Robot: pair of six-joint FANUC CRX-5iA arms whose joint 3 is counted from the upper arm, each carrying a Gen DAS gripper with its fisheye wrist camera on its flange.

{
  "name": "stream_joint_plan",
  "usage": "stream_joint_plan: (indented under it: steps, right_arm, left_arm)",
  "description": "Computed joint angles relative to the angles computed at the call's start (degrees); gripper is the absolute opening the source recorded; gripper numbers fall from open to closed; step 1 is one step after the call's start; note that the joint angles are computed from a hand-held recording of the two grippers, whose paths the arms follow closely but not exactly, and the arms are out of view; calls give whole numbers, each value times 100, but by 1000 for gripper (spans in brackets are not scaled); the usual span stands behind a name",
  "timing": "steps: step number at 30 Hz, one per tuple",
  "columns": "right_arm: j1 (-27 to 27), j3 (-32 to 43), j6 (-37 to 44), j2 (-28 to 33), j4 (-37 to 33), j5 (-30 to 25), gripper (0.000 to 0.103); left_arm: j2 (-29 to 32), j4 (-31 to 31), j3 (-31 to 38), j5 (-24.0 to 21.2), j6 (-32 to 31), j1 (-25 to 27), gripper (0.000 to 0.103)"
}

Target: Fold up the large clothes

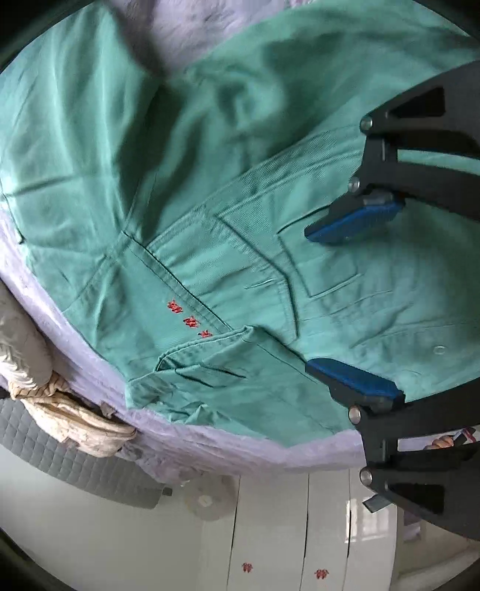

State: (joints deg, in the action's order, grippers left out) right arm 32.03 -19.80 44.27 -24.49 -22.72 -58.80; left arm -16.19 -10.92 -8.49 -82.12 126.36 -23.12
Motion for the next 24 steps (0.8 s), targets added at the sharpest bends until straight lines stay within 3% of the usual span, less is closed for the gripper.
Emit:
stream_joint_plan:
  steps: [3, 5, 6, 7, 9, 17, 19, 20, 24]
  right_arm:
    - [-128, -25, 55, -134, -95, -85, 70]
    - [-286, -47, 136, -217, -204, -174, 72]
    - [-377, -61, 185, -269, -256, -224, 74]
    - [-455, -80, 206, -315, -283, -243, 75]
    - [-676, -118, 296, -427, -387, -287, 79]
    - [-1959, -145, 889, -735, -880, -637, 86]
    - [-2337, -137, 1084, -779, -994, -709, 94]
    - [-2564, -122, 1208, -777, -1057, -765, 103]
    - [-3306, -69, 1568, -752, -1166, -888, 103]
  left_arm:
    - [329, 103, 274, 104, 157, -292, 13]
    - [676, 89, 569, 103, 208, -579, 49]
    - [847, 31, 741, 70, 274, -726, 96]
    - [989, -135, 926, 46, 413, -914, 103]
    - [1224, -432, 1229, -21, 629, -1355, 103]
    - [2245, -279, 2218, -157, 570, -1805, 103]
    - [2418, -198, 2403, -130, 543, -1836, 103]
    - [2526, -136, 2505, -114, 512, -1849, 103]
    - [2969, -114, 3023, -267, 409, -2029, 103]
